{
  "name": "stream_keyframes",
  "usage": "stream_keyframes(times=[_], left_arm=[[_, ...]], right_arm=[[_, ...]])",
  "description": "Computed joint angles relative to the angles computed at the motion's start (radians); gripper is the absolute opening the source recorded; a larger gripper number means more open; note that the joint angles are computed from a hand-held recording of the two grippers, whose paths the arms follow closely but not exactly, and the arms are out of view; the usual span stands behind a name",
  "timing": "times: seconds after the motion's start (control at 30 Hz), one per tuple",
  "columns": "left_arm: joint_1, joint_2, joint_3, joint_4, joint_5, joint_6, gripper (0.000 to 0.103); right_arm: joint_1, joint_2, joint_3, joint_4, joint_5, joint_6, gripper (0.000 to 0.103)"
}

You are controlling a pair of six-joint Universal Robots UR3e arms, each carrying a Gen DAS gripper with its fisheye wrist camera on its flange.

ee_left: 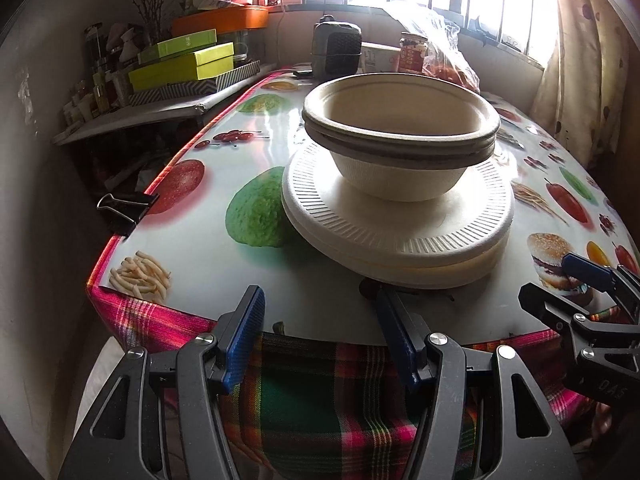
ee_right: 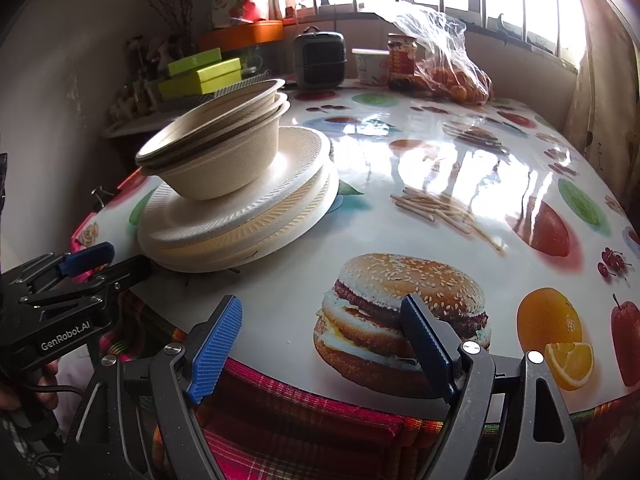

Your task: Organize plates and bowls

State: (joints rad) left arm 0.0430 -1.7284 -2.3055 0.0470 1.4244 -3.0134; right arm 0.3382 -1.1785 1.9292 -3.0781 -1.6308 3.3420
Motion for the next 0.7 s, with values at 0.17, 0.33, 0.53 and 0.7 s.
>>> stream_keyframes(times=[0.17,0.33,0.53,0.7], left_arm=[[0.001,-0.002,0.003,0.001,0.0,-0.001,0.059],[0.007,0.0,-0.001,0.003,-0.005,0.0,0.059],[0.007,-0.001,-0.002,0.005,-0.004,0.001,0.059],[0.007,-0.001,-0.002,0.006,-0.004,0.001,0.059]], right_arm=[[-0.002,0.0,0.0,0.0,0.002,0.0,0.082],[-0.004,-0.001,0.001,-0.001,0.003,0.0,0.082],[-0.004,-0.001,0.002,-0.001,0.003,-0.001,0.083],[-0.003,-0.001,0.001,-0.001,0.002,-0.001,0.083]])
